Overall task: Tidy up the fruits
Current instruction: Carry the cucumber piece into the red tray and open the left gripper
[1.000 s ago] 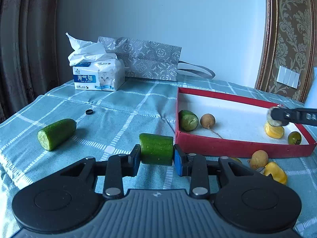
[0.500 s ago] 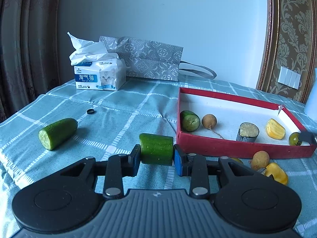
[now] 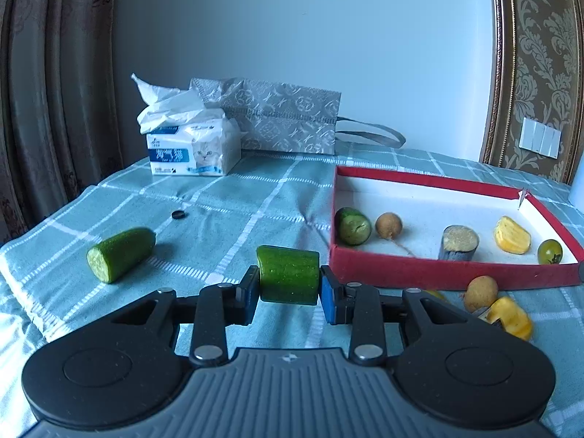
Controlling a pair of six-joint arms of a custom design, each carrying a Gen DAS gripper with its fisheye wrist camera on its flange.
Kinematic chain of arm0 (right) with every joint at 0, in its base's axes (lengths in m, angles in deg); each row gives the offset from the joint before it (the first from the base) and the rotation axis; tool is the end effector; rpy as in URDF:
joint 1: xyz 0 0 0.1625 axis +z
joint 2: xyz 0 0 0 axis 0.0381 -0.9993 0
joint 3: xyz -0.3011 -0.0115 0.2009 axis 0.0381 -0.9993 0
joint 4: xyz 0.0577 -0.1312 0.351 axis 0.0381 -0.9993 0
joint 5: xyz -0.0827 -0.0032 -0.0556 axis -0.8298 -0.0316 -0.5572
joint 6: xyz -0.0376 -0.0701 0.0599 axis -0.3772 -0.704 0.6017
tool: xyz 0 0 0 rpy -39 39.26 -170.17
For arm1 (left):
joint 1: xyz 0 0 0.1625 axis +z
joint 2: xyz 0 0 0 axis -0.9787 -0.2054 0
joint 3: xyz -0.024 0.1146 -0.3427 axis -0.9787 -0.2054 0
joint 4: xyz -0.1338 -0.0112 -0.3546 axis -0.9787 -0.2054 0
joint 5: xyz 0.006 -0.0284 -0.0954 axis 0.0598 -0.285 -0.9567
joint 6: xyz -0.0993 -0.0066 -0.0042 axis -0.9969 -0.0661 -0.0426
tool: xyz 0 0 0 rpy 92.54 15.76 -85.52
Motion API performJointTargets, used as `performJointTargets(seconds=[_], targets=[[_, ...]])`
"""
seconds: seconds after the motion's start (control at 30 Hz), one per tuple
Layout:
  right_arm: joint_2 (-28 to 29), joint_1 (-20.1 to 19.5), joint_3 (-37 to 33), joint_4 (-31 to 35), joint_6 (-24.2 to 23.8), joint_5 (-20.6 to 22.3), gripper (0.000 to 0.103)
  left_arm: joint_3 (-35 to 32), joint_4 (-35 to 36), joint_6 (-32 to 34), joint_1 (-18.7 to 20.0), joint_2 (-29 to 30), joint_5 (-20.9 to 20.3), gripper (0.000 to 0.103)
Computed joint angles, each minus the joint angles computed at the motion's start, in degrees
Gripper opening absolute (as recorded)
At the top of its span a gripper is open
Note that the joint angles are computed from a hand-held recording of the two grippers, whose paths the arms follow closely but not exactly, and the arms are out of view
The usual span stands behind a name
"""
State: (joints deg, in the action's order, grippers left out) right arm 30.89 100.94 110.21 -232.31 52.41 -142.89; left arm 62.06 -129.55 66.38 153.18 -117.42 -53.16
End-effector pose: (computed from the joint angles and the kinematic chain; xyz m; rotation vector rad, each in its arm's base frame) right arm 0.2916 -0.7127 -0.0293 0.8566 -2.4186 1.3678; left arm 0.0315 -0.6717 0.3192 0.1931 1.9144 -1.3312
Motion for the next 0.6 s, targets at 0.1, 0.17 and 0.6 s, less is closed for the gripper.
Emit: performJointTargets(seconds=[0.1,0.17,0.6], targets=[[-0.08,-0.08,-0.13,0.48,0.5,0.17,0.061,-1.25,-0.32,2.1,-1.06,0.69,0.28,0.033],[-0.18,-0.13,0.01,0.52,0.79,0.2,0.061,-2.97,0.55,2.88,-1.8,1.42,0.13,0.033],[-0.41,-0.48,-0.75,3.44,3.29,-0.23,0.061,-28.06,12.18,7.39,-2.39,15.38,0.03,0.033]])
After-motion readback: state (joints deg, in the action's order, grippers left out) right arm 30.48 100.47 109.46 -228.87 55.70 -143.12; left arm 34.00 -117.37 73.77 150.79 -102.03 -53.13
